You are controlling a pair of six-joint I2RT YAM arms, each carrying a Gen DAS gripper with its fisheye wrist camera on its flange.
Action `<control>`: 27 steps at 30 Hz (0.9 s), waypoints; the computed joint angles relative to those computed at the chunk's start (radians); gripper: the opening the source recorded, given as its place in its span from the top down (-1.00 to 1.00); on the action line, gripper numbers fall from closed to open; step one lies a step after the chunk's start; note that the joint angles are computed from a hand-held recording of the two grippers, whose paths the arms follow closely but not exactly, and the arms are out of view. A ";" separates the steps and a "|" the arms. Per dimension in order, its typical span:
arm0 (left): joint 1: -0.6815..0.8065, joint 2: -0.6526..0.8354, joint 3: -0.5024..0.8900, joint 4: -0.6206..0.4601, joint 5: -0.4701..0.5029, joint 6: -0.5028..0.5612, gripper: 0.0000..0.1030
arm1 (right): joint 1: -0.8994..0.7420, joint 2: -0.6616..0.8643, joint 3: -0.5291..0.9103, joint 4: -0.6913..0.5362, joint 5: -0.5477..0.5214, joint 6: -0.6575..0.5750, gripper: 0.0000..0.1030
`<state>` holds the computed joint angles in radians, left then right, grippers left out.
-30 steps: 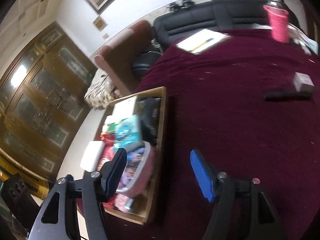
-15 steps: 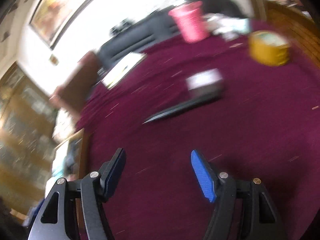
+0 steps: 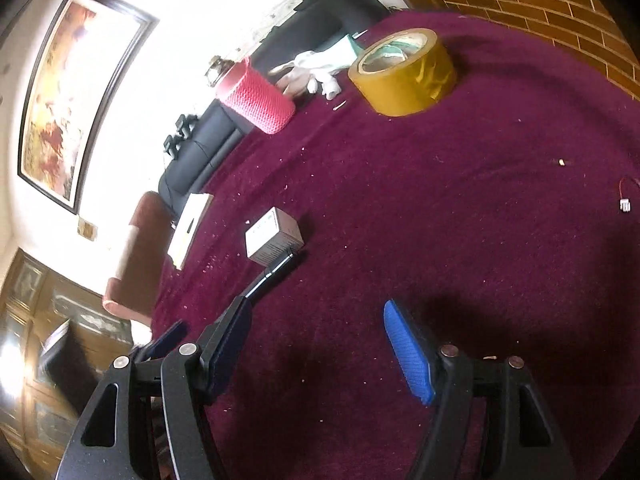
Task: Organize objects
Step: 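Move both grippers back over the black marker and white medicine box, then grasp the black marker with the left gripper while the right grasps the white medicine box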
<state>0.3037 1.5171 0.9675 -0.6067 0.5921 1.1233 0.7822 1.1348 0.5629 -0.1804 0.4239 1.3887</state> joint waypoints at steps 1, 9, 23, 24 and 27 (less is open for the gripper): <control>-0.032 0.013 -0.002 0.036 -0.024 -0.026 -0.48 | -0.001 -0.006 -0.008 0.008 -0.004 0.005 -0.44; -0.185 0.141 0.045 0.110 -0.167 -0.050 -0.07 | -0.020 -0.004 -0.030 0.066 -0.035 0.011 -0.45; 0.145 0.040 -0.071 -0.100 -0.003 -0.056 0.73 | -0.004 0.030 -0.001 0.031 0.002 -0.006 -0.48; 0.216 0.037 -0.073 -0.129 0.007 -0.025 0.73 | -0.002 0.043 0.007 0.031 0.002 -0.013 -0.48; 0.364 0.040 -0.075 -0.121 0.079 0.008 0.73 | 0.003 0.077 0.030 0.028 0.013 -0.038 -0.48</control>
<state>0.6678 1.5573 0.8925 -0.7276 0.6706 1.1309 0.7852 1.2113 0.5925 -0.1526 0.4365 1.3505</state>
